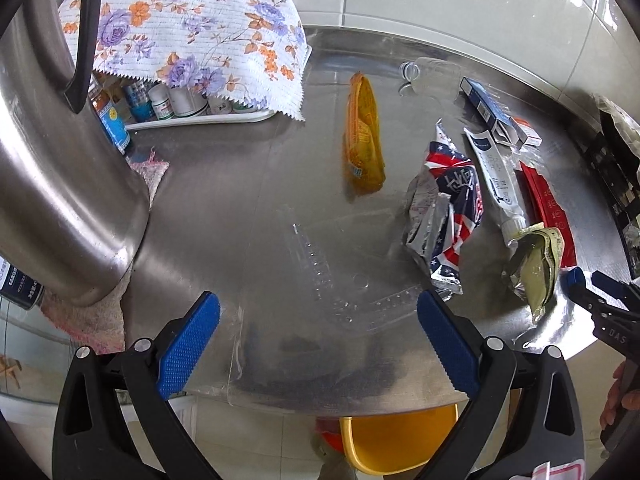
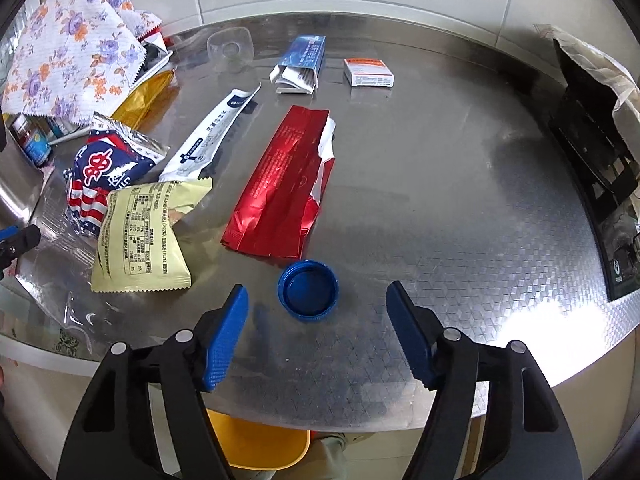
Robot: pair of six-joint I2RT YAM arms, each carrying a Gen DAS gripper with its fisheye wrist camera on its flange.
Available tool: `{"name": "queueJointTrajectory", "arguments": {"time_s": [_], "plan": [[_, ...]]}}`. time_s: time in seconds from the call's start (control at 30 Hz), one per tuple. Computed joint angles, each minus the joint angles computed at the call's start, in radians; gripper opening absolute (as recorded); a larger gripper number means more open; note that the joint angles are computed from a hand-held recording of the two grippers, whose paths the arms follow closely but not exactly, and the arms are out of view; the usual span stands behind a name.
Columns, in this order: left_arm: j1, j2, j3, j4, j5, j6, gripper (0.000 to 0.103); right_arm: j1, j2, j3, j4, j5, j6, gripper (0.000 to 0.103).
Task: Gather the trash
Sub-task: 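Close the right tool on the blue cap while the left tool grasps the clear plastic, then carry the blue cap and clear plastic down over the yellow bin with both tools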
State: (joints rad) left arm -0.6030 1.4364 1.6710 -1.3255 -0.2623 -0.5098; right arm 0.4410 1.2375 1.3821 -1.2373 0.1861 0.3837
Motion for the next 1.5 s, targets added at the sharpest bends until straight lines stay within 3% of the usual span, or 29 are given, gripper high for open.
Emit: {"name": "queueJointTrajectory", "arguments": {"time_s": [0.17, 0.23, 0.47, 0.67, 0.77, 0.83, 0.97, 1.03, 1.5], "plan": [[0.014, -0.01, -0.022, 0.02, 0.021, 0.016, 0.098, 0.002, 0.001, -0.016, 0.043, -0.014, -0.016, 0.048], [0.018, -0.007, -0.025, 0.031, 0.04, 0.027, 0.098, 0.005, 0.002, -0.017, 0.057, -0.025, -0.021, 0.032], [0.022, 0.022, -0.028, 0.072, 0.103, 0.034, 0.098, 0.007, 0.009, -0.012, 0.059, -0.028, -0.022, 0.032], [0.068, 0.001, -0.03, 0.083, 0.089, 0.004, 0.096, 0.003, 0.01, -0.009, 0.054, -0.032, -0.026, 0.032], [0.097, 0.022, -0.033, 0.077, 0.12, 0.02, 0.082, 0.002, 0.011, -0.008, 0.055, -0.033, -0.026, 0.032], [0.115, 0.022, -0.049, 0.083, 0.159, 0.024, 0.063, 0.0, 0.011, -0.008, 0.057, -0.034, -0.029, 0.032], [0.112, 0.009, -0.079, 0.09, 0.165, 0.041, 0.038, 0.006, 0.006, -0.013, 0.058, -0.021, -0.027, 0.032], [0.128, 0.003, -0.085, 0.092, 0.188, 0.044, 0.017, 0.007, -0.003, -0.022, 0.061, -0.018, -0.022, 0.032], [0.139, -0.063, -0.074, 0.066, 0.197, 0.076, 0.012, 0.049, -0.071, -0.006, -0.003, 0.02, 0.099, 0.032]]}}
